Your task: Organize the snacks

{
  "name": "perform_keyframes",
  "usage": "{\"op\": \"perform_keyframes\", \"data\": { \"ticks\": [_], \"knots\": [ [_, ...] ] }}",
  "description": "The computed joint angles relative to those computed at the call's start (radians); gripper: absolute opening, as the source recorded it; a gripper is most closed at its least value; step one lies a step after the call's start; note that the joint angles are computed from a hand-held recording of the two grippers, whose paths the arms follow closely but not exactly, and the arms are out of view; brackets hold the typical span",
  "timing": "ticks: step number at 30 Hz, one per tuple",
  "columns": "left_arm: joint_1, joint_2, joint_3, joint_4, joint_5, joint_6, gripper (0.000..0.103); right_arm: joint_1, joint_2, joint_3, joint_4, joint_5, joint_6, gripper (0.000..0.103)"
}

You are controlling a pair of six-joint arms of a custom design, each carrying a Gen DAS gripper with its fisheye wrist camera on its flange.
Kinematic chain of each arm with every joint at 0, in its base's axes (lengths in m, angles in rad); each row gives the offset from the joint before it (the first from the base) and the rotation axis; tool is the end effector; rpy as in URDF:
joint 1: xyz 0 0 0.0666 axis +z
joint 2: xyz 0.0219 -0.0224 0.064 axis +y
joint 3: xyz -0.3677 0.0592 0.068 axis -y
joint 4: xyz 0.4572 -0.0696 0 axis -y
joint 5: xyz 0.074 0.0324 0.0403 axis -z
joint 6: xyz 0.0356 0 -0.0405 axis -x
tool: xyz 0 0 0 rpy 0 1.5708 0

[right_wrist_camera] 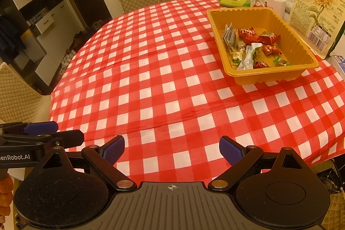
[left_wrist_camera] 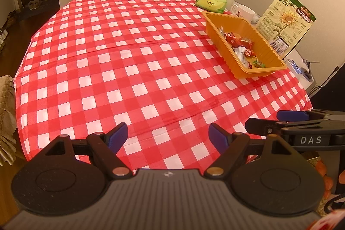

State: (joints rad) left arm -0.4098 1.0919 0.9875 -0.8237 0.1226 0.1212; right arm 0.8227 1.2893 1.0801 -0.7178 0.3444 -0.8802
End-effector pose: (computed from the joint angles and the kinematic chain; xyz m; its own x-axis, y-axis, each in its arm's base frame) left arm 0.3952 -0.1768 0.3530 -0.7848 0.2101 -0.5831 0.3705 0.9132 -0.1696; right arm 0.3470 0.3556 0.3217 -0.7722 0.2346 -0.5905 0.0677 0.9544 0.2907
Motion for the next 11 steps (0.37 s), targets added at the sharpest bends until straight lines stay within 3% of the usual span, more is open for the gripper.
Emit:
{"op": "perform_keyframes", "data": {
  "ticks": [11],
  "knots": [
    [-0.014, 0.053, 0.041, 0.006, 0.003, 0.01, 0.081, -0.032, -0.017, -0.018, 0.003, -0.019, 0.018, 0.094]
  ]
}}
